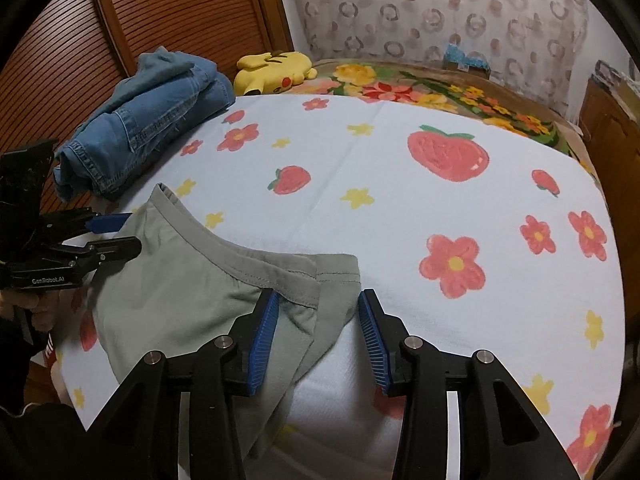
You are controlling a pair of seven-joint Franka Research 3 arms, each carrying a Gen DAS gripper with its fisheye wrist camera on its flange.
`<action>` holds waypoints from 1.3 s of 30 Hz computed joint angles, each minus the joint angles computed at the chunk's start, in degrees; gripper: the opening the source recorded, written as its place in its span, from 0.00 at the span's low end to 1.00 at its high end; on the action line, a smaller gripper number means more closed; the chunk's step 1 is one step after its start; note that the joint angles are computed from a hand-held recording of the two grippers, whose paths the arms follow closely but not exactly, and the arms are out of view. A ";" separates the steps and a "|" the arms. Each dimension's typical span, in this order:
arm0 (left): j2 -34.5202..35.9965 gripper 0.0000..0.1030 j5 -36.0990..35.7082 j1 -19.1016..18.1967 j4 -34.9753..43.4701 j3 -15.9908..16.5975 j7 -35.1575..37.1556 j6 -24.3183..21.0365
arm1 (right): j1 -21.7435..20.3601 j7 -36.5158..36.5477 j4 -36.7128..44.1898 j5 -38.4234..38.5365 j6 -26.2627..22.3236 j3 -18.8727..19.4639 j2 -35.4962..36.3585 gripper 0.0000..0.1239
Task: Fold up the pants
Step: 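Close the left gripper on the waistband while the right gripper grasps the same edge, then lift the folded shorts with both grippers and carry them onto the denim pile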
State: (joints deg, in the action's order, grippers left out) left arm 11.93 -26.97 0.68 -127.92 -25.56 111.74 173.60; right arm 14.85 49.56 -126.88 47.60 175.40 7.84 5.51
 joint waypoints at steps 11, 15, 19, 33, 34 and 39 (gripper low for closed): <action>-1.99 0.12 -12.23 0.66 0.80 -2.19 11.60 -3.01 | -0.25 -8.79 1.05 10.67 -3.38 0.61 -0.41 0.16; -4.09 0.11 -20.08 -0.06 0.61 -2.23 18.42 -2.89 | 0.16 -15.00 1.33 16.11 -3.58 0.59 -1.53 0.10; -6.91 0.11 -27.02 -1.56 0.28 -1.19 24.55 -2.19 | 1.58 -22.08 1.67 21.78 -2.69 0.12 -3.48 0.09; -12.53 0.11 -42.79 -9.29 2.14 8.65 39.00 3.70 | 5.80 -37.75 9.96 30.19 0.66 -0.81 -4.24 0.08; -12.74 0.11 -43.96 -9.84 2.47 9.51 40.11 4.15 | 5.93 -38.29 11.01 30.02 0.78 -0.62 -3.70 0.08; -13.50 0.11 -50.40 -12.24 4.07 13.45 46.46 6.42 | 5.76 -39.05 16.47 28.00 0.18 0.45 -0.54 0.08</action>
State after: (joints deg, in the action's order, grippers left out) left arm -1.57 -77.37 -11.56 -123.85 -12.10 158.20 180.02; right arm 20.61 10.51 -110.41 75.61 175.58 8.28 4.98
